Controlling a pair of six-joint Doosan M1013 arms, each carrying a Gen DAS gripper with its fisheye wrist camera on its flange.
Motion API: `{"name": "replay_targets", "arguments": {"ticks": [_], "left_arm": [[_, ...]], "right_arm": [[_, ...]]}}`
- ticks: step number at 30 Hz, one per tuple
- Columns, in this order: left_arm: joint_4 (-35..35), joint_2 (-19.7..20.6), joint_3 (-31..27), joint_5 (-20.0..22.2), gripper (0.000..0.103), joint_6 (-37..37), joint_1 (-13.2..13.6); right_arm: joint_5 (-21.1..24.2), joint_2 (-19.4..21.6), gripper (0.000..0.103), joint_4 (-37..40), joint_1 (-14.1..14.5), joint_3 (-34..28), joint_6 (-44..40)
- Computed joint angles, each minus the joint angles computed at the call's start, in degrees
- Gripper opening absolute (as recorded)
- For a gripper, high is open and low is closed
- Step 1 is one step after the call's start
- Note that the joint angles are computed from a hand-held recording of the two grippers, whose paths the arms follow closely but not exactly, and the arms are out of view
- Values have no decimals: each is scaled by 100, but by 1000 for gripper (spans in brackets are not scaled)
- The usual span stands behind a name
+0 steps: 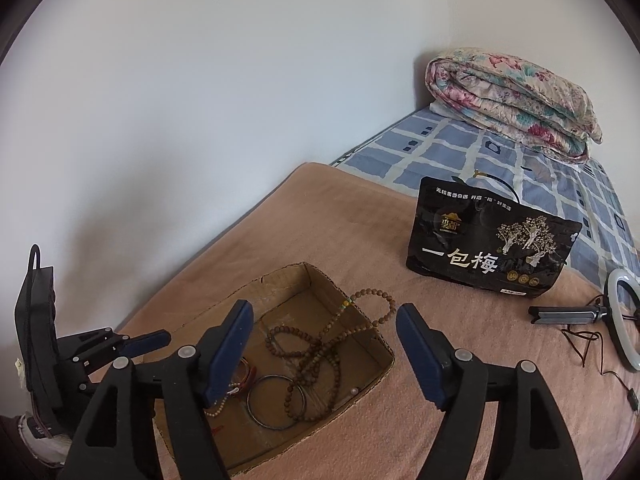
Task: Organize jewelry
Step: 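Open both tools to drop the watch and bead necklace into the box, then move both tools back toward the pearl and jade bead bracelet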
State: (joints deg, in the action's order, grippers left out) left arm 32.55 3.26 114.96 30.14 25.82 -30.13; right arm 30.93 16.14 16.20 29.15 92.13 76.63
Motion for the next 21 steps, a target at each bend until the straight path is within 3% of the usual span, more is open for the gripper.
{"name": "replay_targets", "arguments": {"ticks": [21], "left_arm": [[1415, -568, -70, 577, 35, -866, -885]], "right_arm": [[-371, -1098, 84, -654, -12, 855, 677]]}}
